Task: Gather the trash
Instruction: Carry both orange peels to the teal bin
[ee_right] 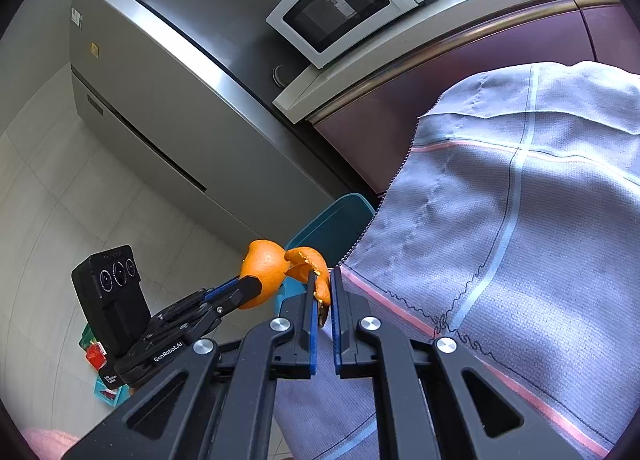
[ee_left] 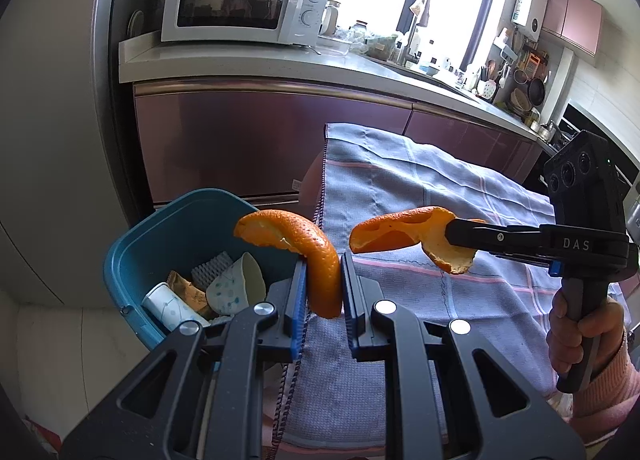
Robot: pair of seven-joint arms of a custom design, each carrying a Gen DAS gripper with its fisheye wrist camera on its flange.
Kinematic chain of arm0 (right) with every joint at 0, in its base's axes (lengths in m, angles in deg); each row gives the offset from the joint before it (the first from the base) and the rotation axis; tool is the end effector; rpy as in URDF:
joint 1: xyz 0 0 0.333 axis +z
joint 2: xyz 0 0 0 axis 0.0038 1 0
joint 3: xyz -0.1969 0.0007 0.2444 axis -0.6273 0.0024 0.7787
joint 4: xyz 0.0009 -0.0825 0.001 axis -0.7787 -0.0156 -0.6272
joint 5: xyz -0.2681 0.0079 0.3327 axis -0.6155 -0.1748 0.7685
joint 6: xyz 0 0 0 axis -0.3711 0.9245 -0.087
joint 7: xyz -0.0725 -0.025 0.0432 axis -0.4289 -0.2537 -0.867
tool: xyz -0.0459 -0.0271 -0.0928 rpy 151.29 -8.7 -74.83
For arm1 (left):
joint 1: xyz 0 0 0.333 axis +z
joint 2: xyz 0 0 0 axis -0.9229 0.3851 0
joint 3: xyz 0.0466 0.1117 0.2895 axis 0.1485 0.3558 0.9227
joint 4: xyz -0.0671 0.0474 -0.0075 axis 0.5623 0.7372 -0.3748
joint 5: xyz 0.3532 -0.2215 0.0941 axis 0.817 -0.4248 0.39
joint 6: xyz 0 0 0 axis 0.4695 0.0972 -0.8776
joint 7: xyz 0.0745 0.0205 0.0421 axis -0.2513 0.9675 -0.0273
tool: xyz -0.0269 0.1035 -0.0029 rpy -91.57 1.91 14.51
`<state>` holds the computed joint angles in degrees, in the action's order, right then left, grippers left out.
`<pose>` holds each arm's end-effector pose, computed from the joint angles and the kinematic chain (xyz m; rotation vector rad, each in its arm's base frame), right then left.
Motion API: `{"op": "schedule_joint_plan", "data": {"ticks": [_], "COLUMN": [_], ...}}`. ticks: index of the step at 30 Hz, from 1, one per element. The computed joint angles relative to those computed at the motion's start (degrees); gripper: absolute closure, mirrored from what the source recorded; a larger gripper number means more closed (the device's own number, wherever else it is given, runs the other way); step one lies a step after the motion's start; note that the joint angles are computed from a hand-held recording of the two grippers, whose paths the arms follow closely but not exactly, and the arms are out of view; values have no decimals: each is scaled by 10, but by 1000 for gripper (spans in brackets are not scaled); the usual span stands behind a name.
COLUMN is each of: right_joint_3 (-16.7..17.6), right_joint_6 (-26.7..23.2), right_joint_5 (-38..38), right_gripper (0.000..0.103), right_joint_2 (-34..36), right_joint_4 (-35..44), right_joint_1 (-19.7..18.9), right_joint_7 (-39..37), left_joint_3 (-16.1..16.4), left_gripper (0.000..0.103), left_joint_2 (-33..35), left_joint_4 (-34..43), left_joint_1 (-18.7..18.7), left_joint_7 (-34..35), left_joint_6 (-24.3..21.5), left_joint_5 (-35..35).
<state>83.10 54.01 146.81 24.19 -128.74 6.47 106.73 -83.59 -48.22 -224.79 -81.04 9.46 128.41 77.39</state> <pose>0.4964 0.0438 0.4071 -1.6737 1.1932 0.3038 0.4064 -0.2009 0.4440 -1.7737 1.7915 -1.0635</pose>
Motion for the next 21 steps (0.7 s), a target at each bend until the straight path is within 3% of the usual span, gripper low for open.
{"op": "schedule_joint_plan", "data": {"ticks": [21], "right_joint_3": [7], "right_joint_6": [0], "right_joint_5": [-2], "right_gripper": [98], "right_joint_2": [19], "right_joint_4": [18], "right_joint_1": [6], "right_joint_7": [4], "left_joint_3": [-2], "left_gripper": [86], "left_joint_2": [-3], "left_joint_4": [-2], "left_joint_1": [13], "left_joint_7": [-5], "left_joint_6": [-2], "left_joint_5": [2]}}
